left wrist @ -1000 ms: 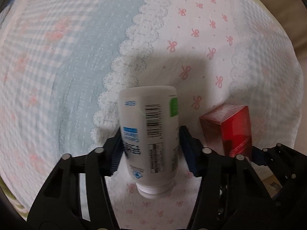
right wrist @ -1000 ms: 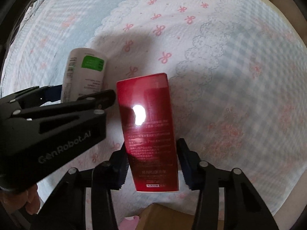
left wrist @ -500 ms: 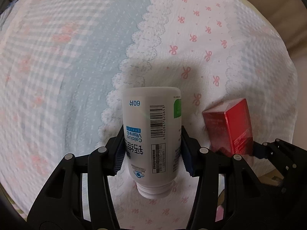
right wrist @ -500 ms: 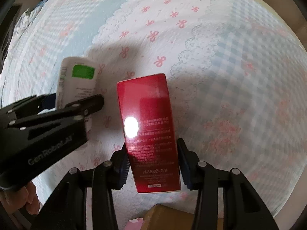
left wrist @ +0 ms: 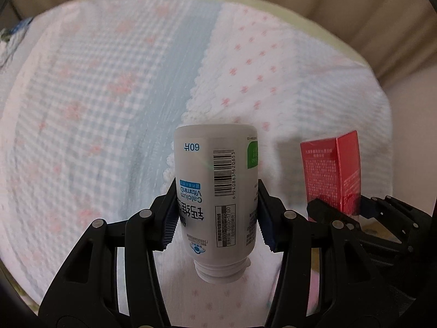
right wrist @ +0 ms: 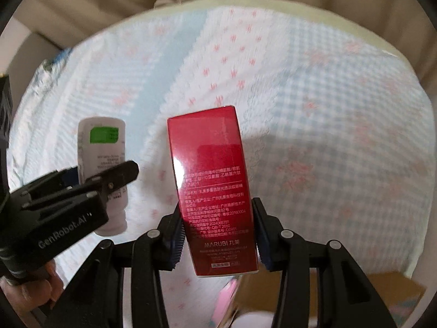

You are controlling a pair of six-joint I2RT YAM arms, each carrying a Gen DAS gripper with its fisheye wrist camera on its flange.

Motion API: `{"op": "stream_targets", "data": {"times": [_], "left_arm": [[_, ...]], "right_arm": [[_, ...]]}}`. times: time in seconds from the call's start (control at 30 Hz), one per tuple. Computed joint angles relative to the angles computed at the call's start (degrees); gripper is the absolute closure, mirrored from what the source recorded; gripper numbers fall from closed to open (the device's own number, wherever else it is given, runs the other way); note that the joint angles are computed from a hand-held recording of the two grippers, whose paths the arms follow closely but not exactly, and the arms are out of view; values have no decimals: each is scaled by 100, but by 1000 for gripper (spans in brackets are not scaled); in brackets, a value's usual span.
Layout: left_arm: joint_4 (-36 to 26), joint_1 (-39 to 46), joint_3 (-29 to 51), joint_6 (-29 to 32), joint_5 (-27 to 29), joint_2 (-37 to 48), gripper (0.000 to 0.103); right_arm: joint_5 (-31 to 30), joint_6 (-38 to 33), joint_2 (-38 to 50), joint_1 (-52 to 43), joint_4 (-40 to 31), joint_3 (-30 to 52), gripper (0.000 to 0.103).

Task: Organize rigid objects
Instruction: 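Carry vitamin bottle and red box into the cardboard box and release both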

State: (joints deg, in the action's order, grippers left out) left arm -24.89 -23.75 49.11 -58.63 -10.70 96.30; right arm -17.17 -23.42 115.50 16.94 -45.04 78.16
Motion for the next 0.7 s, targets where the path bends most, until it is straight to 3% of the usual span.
{"op": "stream_targets", "data": {"times": [0.23, 0.4, 0.7], "left_arm": [[-1165, -1244, 792, -435, -450, -765, 56], [-1804, -2271, 1648, -795, -704, -576, 56], [-2046, -3320, 3027, -817, -480, 716, 56]], "right_arm": [[-477, 265, -1836, -665, -662, -867, 62], [-656, -161, -2600, -1806, -1500, -936, 62], [-606, -1371, -2576, -4123, -2400, -483, 62]]}}
